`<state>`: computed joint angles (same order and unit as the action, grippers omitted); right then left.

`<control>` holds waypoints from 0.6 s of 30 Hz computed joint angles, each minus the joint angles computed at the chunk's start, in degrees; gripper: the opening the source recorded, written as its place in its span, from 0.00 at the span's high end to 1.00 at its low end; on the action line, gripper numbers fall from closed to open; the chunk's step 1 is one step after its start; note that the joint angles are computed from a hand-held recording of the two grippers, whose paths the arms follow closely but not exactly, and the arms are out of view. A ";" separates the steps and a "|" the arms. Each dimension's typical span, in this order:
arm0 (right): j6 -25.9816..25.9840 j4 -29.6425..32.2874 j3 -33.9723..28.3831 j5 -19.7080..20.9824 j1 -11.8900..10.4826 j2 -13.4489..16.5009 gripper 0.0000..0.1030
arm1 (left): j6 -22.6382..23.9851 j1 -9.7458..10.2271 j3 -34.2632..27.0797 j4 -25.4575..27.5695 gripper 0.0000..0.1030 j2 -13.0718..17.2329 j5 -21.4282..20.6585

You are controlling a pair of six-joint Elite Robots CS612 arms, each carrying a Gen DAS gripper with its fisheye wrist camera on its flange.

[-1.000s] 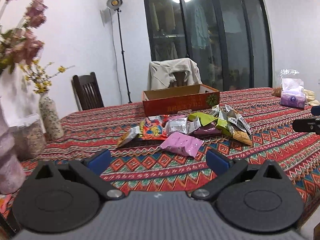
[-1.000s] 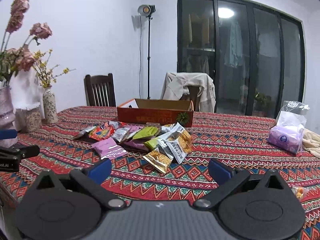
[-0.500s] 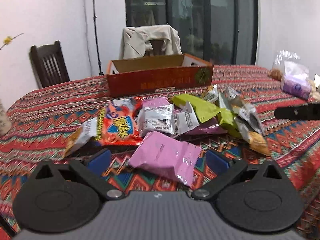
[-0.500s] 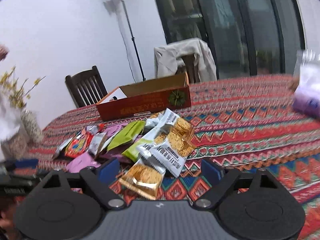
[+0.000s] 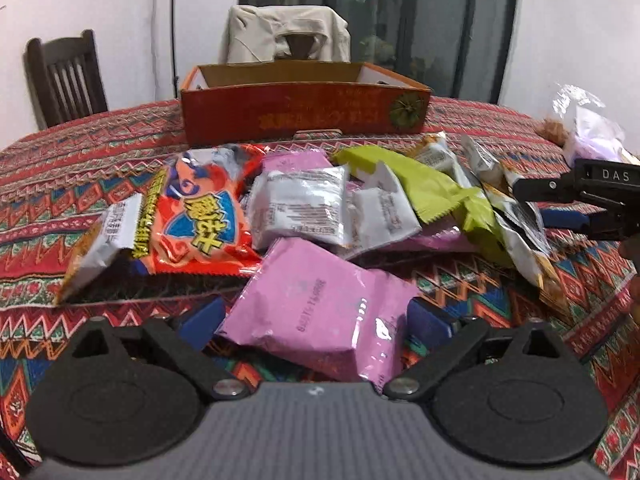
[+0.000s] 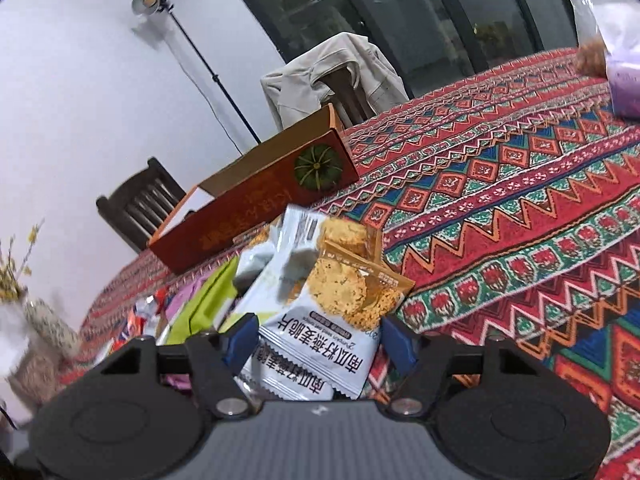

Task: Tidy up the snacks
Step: 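Grasp the pink packet with left tool while right tool grasps a cracker packet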

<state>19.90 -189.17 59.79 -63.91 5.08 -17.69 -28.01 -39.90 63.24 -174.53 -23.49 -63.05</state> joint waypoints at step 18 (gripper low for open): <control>3.35 1.63 -3.38 -5.80 -0.20 0.81 0.21 | 0.54 -1.15 1.40 -2.06 0.38 -0.76 2.42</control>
<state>23.25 -187.55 56.41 -69.71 4.88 -16.89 -27.48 -41.04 64.64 -176.60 -24.26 -60.63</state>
